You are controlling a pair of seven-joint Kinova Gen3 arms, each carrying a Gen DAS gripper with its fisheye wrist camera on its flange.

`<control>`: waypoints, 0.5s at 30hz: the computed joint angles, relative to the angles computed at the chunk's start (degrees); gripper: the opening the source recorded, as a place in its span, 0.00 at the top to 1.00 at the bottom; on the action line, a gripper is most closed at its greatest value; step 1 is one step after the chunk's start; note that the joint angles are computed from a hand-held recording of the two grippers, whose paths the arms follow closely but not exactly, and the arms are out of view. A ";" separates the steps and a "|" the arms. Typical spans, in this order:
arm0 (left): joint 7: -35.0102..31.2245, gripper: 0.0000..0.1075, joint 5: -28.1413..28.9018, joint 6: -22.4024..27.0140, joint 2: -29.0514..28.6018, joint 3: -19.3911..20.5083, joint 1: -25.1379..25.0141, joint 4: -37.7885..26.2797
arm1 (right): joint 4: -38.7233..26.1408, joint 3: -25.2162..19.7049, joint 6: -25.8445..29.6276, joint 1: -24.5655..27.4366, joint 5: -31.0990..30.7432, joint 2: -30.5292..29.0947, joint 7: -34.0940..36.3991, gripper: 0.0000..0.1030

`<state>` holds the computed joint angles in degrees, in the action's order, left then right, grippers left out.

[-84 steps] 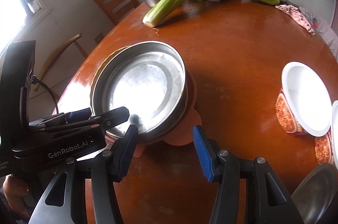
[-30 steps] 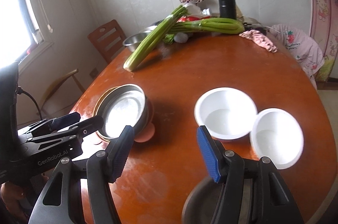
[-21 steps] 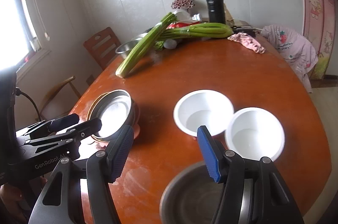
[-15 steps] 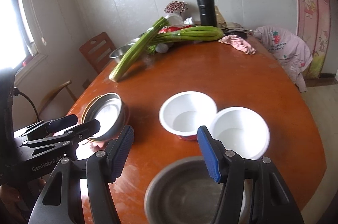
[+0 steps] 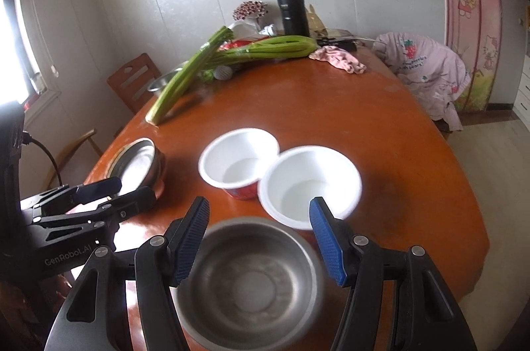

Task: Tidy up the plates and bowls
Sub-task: 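Move the left tool to the large steel bowl and grasp its rim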

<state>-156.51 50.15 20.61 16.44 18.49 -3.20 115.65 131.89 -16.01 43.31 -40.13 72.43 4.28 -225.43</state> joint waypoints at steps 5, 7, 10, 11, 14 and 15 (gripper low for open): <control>2.44 0.41 -2.66 -0.70 1.90 -0.43 2.09 0.45 | 1.76 -0.54 -1.03 -0.60 -3.66 0.61 1.43 0.37; 3.71 0.41 -4.04 -1.28 2.75 -0.06 2.40 0.65 | 2.50 -0.59 -1.89 -1.07 -4.19 1.21 1.23 0.37; 6.02 0.41 -6.61 -1.43 4.23 0.58 2.54 0.62 | 3.51 -0.23 -3.47 -1.60 -4.27 2.17 0.10 0.37; 6.64 0.41 -7.36 -1.39 4.67 0.92 2.45 0.52 | 3.79 0.00 -3.91 -1.66 -4.05 2.43 -0.17 0.37; 9.77 0.41 -10.48 -1.70 5.87 0.88 3.37 0.30 | 3.95 0.67 -5.13 -1.76 -4.34 4.09 0.00 0.37; 11.08 0.41 -11.69 -1.67 6.22 0.71 3.83 0.12 | 3.97 1.01 -5.95 -1.66 -4.22 4.68 0.13 0.37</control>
<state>-145.43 38.46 18.94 22.67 19.20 0.63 115.77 135.86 -15.00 37.35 -41.79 68.21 8.96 -225.29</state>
